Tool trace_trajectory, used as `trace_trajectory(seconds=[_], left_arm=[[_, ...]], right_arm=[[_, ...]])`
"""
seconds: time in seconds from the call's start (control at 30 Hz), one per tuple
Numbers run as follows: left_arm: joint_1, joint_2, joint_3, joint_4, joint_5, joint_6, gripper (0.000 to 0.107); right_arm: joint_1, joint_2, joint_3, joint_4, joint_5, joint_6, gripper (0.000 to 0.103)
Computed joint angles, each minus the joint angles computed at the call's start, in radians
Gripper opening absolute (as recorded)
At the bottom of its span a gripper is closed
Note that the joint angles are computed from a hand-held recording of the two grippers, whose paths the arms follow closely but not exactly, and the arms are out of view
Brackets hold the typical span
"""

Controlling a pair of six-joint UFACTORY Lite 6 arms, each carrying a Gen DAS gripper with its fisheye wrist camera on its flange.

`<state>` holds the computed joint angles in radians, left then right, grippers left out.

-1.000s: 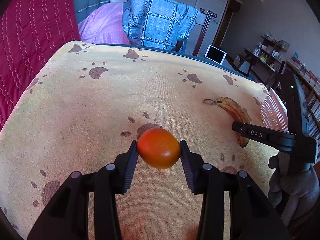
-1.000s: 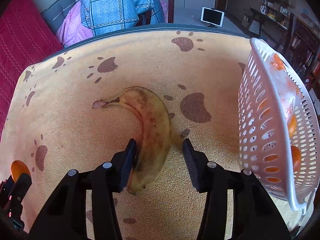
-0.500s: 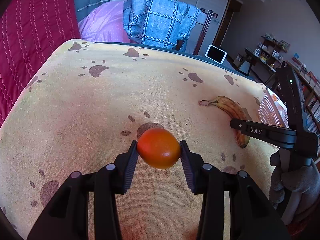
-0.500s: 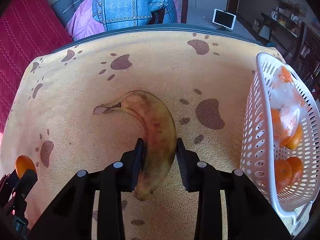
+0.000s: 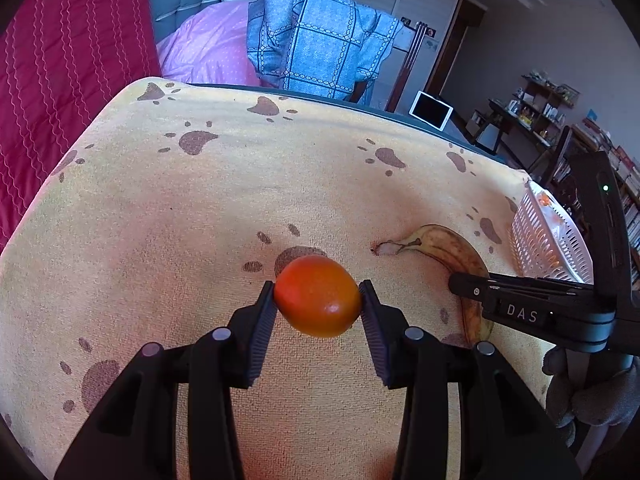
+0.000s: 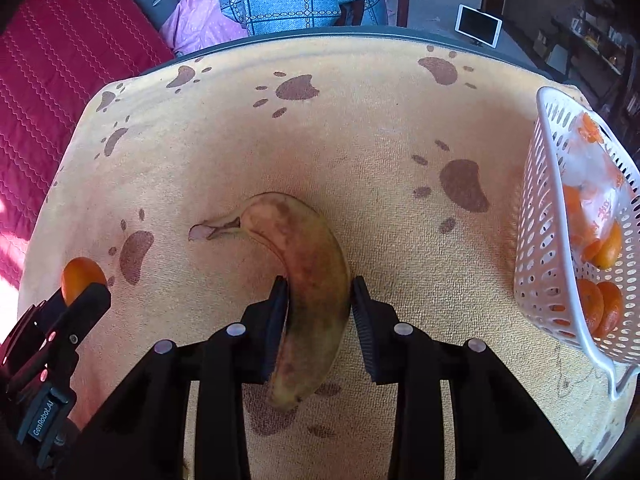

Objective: Organize fruits
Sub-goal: 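Carry the banana into the white basket and open the right tool while the left tool holds the orange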

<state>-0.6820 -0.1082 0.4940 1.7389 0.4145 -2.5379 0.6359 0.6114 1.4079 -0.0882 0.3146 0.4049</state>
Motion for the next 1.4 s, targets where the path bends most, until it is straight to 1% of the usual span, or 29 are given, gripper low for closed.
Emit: trace_trajectory(seconds=[0.07, 0.13, 0.23, 0.3, 0.5, 0.77, 0.9, 1.03, 1.17, 1.4], left_arm=[[0.002, 0.002, 0.000, 0.005, -0.002, -0.005, 0.042], [0.005, 0.005, 0.000, 0.015, -0.005, -0.013, 0.043], [0.006, 0.006, -0.001, 0.023, -0.006, -0.021, 0.042], [0.007, 0.007, -0.001, 0.023, -0.007, -0.021, 0.043], [0.008, 0.008, -0.001, 0.026, -0.008, -0.022, 0.043], [0.009, 0.011, 0.000, 0.028, -0.007, -0.020, 0.042], [0.006, 0.013, 0.000, 0.026, -0.005, -0.020, 0.042], [0.005, 0.013, 0.000, 0.024, -0.004, -0.018, 0.042], [0.004, 0.015, -0.002, 0.034, -0.001, -0.028, 0.043], [-0.012, 0.025, -0.002, 0.043, 0.013, -0.045, 0.043]], right_arm=[[-0.001, 0.030, 0.046, -0.001, 0.017, -0.003, 0.036], [0.007, 0.048, 0.072, -0.045, 0.028, 0.029, 0.037], [0.025, 0.042, 0.057, -0.159, 0.020, 0.125, 0.035], [0.026, 0.031, 0.037, -0.179, 0.004, 0.153, 0.034], [-0.004, -0.068, -0.068, -0.060, -0.074, 0.091, 0.033], [-0.086, -0.263, -0.206, 0.314, -0.140, -0.230, 0.032], [-0.126, -0.367, -0.269, 0.421, -0.150, -0.320, 0.032], [-0.178, -0.475, -0.326, 0.498, -0.148, -0.390, 0.032], [-0.250, -0.562, -0.364, 0.467, -0.132, -0.361, 0.032], [-0.415, -0.621, -0.424, 0.531, -0.110, -0.434, 0.032]])
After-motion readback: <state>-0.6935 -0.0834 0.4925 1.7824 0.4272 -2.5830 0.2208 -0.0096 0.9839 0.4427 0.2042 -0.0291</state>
